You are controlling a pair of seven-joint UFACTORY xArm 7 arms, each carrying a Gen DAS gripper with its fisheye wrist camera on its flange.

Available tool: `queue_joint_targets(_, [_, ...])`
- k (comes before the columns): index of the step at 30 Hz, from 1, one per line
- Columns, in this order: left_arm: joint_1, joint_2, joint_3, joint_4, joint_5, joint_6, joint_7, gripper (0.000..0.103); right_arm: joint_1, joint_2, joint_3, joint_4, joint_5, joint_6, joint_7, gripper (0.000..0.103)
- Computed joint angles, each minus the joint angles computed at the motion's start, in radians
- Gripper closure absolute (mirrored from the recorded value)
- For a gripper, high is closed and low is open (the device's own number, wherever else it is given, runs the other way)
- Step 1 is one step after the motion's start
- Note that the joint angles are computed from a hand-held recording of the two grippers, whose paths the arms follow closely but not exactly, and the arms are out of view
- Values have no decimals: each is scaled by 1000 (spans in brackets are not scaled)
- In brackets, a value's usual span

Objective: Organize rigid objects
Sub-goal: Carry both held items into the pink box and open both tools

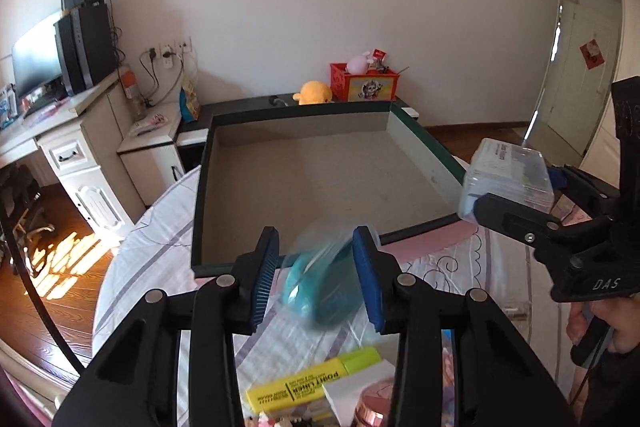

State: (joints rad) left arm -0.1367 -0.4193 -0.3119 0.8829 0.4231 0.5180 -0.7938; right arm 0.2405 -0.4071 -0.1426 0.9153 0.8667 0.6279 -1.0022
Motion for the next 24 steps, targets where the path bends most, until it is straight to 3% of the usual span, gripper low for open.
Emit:
queue_joint_targets(5, [3,134,30,60,7,21,9,65,-29,186,72,130,-98,-18,110,6])
queue_joint_targets(7, [-7,126,45,44,18,2,2,59,-45,224,85,160,-113,3,130,6])
queue_joint_targets(10, [-27,69,47,-8,5,-30,4,23,-63,228,93,167,-92,9,111,10])
queue_joint_targets(11, [-36,46,45,-31,5,-38,21,16,-71,229,94,167,-99,22,117,10])
queue_joint_targets(15, [-62,41,22,-41,-18,4,70,15,-83,226,112,157,-119,20,126,10])
queue_joint_targets(21, [-95,155,27,33,-44,98,104,14,-87,222,113,162,-127,40,148,10])
queue_joint_targets(24, [-110,202,44,72,-39,134,104,31,-94,233,116,177,-149,52,172,10])
